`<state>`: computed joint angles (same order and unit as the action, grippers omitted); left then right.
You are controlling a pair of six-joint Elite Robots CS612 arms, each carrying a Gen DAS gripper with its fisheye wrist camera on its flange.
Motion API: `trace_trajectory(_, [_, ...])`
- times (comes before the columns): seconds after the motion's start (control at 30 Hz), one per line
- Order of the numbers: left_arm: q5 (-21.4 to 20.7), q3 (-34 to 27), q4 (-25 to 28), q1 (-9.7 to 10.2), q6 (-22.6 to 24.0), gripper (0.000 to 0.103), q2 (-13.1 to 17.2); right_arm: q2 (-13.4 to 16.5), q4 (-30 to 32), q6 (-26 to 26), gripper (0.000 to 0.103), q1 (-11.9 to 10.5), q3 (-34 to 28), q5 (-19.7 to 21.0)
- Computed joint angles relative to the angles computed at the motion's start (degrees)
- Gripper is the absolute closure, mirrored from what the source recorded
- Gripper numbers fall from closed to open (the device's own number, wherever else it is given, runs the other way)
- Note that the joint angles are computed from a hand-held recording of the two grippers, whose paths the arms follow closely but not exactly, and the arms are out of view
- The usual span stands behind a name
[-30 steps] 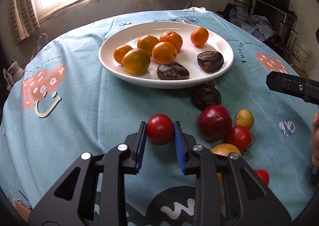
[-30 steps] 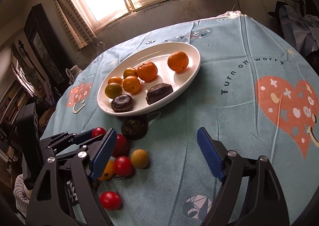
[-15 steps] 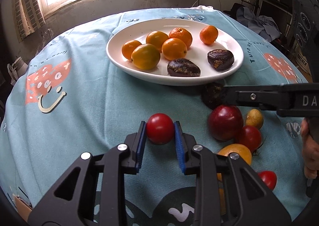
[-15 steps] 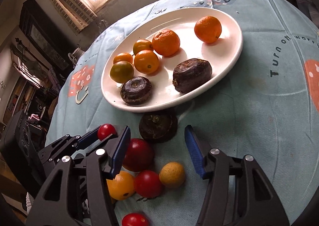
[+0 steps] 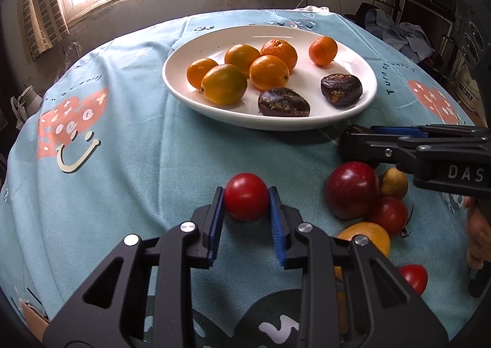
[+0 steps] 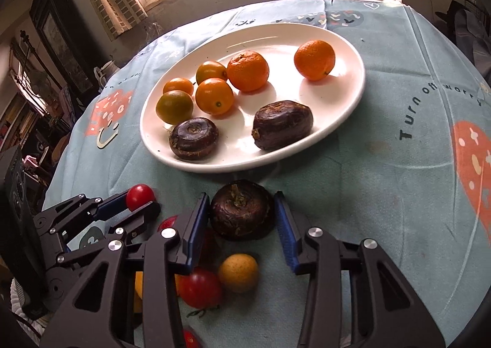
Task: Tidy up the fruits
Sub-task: 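Grasp a dark brown fruit with the right tool while the left tool holds the tomato, then place the tomato and dark fruit on the white plate, opening both tools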
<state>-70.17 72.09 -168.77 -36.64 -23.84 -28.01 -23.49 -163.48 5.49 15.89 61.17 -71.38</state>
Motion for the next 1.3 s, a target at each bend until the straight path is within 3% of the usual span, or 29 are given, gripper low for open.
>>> trace_trajectory(0.2, [0.1,0.4,-1.1,-0.01,-0.1,0.075,-0.1,-1.7,-6.0,3.7,0.060,-1.7,4.5,-0.2])
trace_trajectory(0.4, [1.8,2.3,-5.6,-0.33,-1.1,0.075,-1.0,-2.0,-8.4,5.2,0.060,-2.1,5.4,1.8])
trace_trajectory(0.6, [4.4,3.6,-11.2,-1.38,1.5,0.075,-2.3,-3.0,-14.5,7.8,0.060,-2.7,7.1,4.2])
trace_trajectory(0.7, [5.1,1.5,-10.0,-1.32,1.8,0.075,-2.1,-2.8,-15.3,9.4,0.060,-2.7,5.8,5.2])
trace_trajectory(0.8, [5.9,-2.5,-6.2,-0.90,1.7,0.075,-1.0,-1.9,-13.2,8.5,0.060,-2.1,2.5,3.7])
trace_trajectory(0.97, [3.7,-9.2,-2.3,0.07,0.8,0.074,2.2,2.1,-9.1,8.7,0.060,-1.1,-6.0,2.1])
trace_trajectory(1.03, [4.7,-10.9,-1.0,0.16,0.1,0.063,3.3,4.3,-10.3,10.5,0.054,-1.1,-8.9,3.4])
trace_trajectory(1.07, [6.0,-11.4,-0.4,0.11,-0.2,0.036,3.7,5.1,-10.6,11.0,0.045,-1.1,-9.8,3.1])
trace_trajectory(1.1, [7.5,-11.4,-0.8,0.03,-0.1,0.028,4.0,5.2,-10.1,11.0,0.035,-0.9,-10.0,1.4])
trace_trajectory(1.2, [7.6,-10.3,-1.4,0.27,0.4,0.028,3.6,4.9,-12.6,12.0,0.035,-1.3,-8.9,1.1])
trace_trajectory(1.3, [8.8,-7.9,-2.9,0.28,-2.4,0.023,2.4,3.0,-14.4,12.4,0.035,-1.6,-5.8,2.7])
